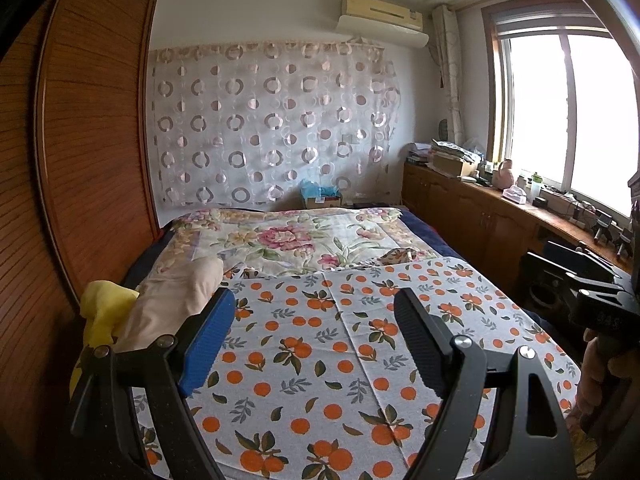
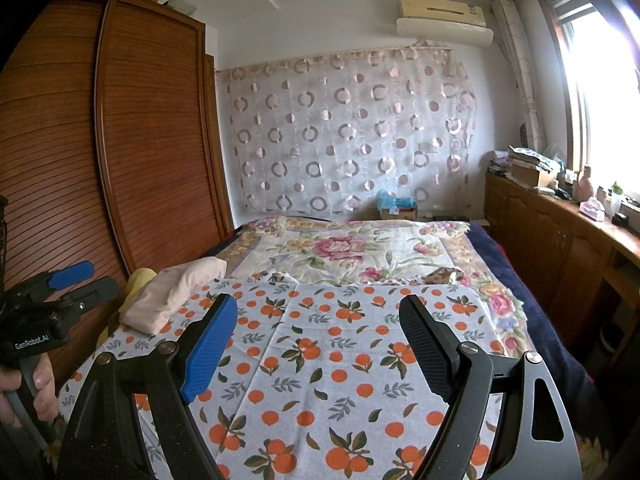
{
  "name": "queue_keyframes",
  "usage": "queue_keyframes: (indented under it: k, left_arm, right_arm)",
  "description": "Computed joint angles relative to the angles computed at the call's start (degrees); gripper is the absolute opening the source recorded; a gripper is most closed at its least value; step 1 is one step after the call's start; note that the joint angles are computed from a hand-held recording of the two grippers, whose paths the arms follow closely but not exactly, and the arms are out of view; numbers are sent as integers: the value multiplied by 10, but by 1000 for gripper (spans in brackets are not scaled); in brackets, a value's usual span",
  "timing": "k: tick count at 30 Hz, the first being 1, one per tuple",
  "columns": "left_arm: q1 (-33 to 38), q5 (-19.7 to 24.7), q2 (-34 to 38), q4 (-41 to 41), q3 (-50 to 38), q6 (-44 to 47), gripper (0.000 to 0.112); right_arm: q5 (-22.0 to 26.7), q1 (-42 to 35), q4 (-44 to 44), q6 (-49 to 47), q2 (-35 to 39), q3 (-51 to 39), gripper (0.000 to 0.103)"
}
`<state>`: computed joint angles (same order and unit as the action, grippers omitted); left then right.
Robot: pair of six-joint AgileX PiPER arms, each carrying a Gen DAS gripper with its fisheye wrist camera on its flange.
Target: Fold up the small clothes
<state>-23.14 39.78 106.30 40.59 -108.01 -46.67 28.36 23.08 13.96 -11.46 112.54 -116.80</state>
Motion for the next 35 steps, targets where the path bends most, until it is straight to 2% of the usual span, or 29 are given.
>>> queue_keyframes:
  k: [35]
  left_arm:
    - [5,-13,-6,5,15,-7,82]
  right_arm:
    - [2,-9,18,-21,4,-5,84]
